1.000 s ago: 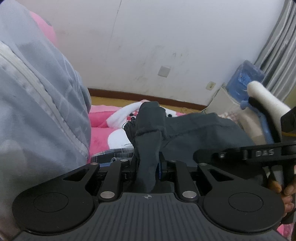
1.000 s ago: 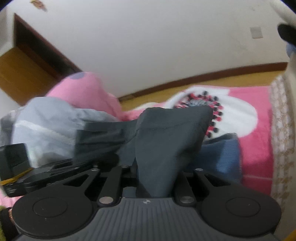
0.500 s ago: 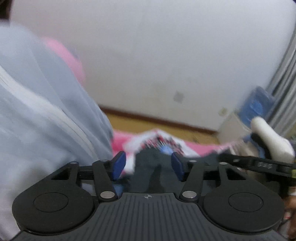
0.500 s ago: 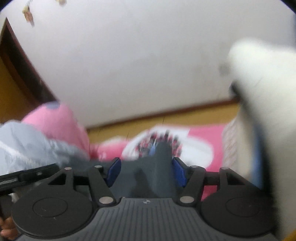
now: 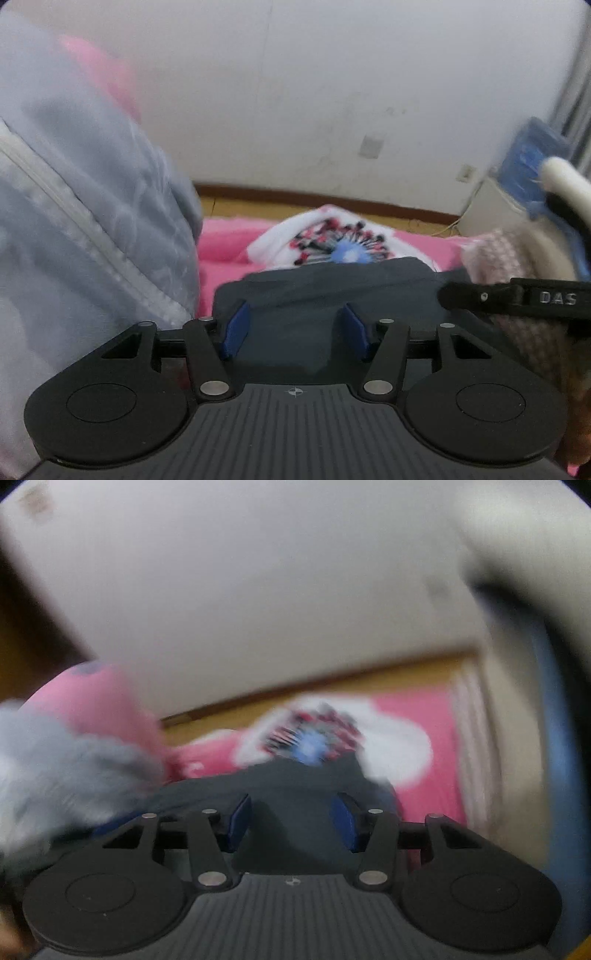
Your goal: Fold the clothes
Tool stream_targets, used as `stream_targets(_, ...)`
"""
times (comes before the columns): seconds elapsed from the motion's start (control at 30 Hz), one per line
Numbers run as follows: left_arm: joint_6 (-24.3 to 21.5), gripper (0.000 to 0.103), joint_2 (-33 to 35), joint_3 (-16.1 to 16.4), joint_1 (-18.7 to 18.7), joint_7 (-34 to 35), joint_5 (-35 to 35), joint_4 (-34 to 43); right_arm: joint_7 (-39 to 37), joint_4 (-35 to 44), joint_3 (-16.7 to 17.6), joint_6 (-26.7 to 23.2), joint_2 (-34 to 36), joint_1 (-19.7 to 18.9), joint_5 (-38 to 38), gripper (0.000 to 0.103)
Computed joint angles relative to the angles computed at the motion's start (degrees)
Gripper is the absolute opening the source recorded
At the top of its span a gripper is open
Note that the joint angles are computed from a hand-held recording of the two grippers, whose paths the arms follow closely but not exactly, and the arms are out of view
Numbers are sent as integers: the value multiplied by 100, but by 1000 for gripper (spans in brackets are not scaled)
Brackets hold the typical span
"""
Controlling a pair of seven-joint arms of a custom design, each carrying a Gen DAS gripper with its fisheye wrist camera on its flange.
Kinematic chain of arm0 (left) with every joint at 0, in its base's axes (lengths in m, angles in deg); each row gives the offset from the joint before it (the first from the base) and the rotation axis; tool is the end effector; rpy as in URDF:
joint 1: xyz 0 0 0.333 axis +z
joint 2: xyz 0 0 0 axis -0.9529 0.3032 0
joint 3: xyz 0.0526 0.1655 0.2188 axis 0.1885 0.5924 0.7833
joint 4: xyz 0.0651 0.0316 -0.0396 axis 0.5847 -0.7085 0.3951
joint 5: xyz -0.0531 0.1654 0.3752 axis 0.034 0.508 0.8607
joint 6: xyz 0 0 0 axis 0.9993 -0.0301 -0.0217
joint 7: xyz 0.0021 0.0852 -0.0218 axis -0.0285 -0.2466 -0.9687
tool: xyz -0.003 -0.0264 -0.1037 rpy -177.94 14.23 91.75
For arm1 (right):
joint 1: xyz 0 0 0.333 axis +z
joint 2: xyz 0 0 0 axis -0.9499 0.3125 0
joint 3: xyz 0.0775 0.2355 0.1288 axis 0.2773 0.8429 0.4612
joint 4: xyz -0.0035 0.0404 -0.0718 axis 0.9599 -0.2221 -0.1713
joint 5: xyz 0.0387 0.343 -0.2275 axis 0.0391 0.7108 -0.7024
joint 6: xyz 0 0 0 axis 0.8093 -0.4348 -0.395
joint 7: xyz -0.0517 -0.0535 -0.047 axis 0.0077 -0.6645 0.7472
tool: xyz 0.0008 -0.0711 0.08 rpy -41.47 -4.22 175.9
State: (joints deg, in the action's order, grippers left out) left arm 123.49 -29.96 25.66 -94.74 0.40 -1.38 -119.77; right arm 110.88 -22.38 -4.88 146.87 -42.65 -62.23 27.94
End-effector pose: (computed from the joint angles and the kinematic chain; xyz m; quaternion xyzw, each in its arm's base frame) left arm 0.5227 -0.3746 0.4233 -0.7726 0.5122 -0.2807 0.2490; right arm 0.6758 0.1805 0.4104 -0.7628 0.5154 0.0082 0.3904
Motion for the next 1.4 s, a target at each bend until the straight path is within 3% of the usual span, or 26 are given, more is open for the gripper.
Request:
stream_targets(0.03, 46, 56, 27, 9, 24, 6, -62, 4, 399, 176, -97, -20, 189, 89, -246, 53)
stream_targets(0.17, 171, 56, -171, -10, 41, -53, -270, -109, 439, 73, -3, 41, 76, -3, -70, 54)
stream_targets(0.27, 92, 56, -463, -116, 10, -89, -351, -252, -480, -737, 120, 279, -776, -139, 575, 54)
stream_targets(0.43, -776, 66, -864, -515, -279, 1436, -995, -240, -1901, -2586, -309, -20, -2813, -148, 1648, 57)
stream_targets(0.53, -1132, 67, -1019, -734, -545, 2350, -1528, -309, -1985, -3629, -582, -56, -3815, -64, 1406, 57)
stream_targets(0.7, -1740, 67, -584, -900, -900, 3116, -1832, -129, -1771, -4325, -763, -80, -4125, 119, 710, 46)
stream_targets(0.77, -1956, 67, -438, -860, -957, 2965, -1885, -87, -1944, -4346, -811, 107, -3924, 264, 832, 46)
stream_targets(0.83, -2164, 67, -364, -816, -992, 2704, -1962, -79, -1584, -4235, -706, 271, -3547, 251, 543, 46)
stream_targets(0.9, -2086, 67, -530, -785, -989, 2365, -2040, -271, -951, -4200, -663, 326, -3408, 180, 295, 43)
stream_targets(1.0, -1804, 67, -935, -822, -1001, 1892, -2018, -641, -1182, -4598, -878, 420, -3844, 255, 872, 45)
stream_targets(1.1, -1630, 67, -1340, -918, -1056, 1520, -2046, -874, -1094, -5193, -934, 379, -4574, 196, 784, 46)
stream_targets(1.23, -1295, 70, -1768, -1186, -1200, 921, -1591, -985, -1107, -6110, -1002, 63, -5967, 72, 298, 53)
stream_targets(1.33, -1426, 91, -1962, -1537, -1332, 141, -935, -954, -998, -6654, -952, -62, -6914, 0, -10, 62)
stream_targets(1.4, -1853, 102, -1908, -1774, -1429, -382, -560, -767, -702, -6936, -881, -296, -7563, -125, -297, 70)
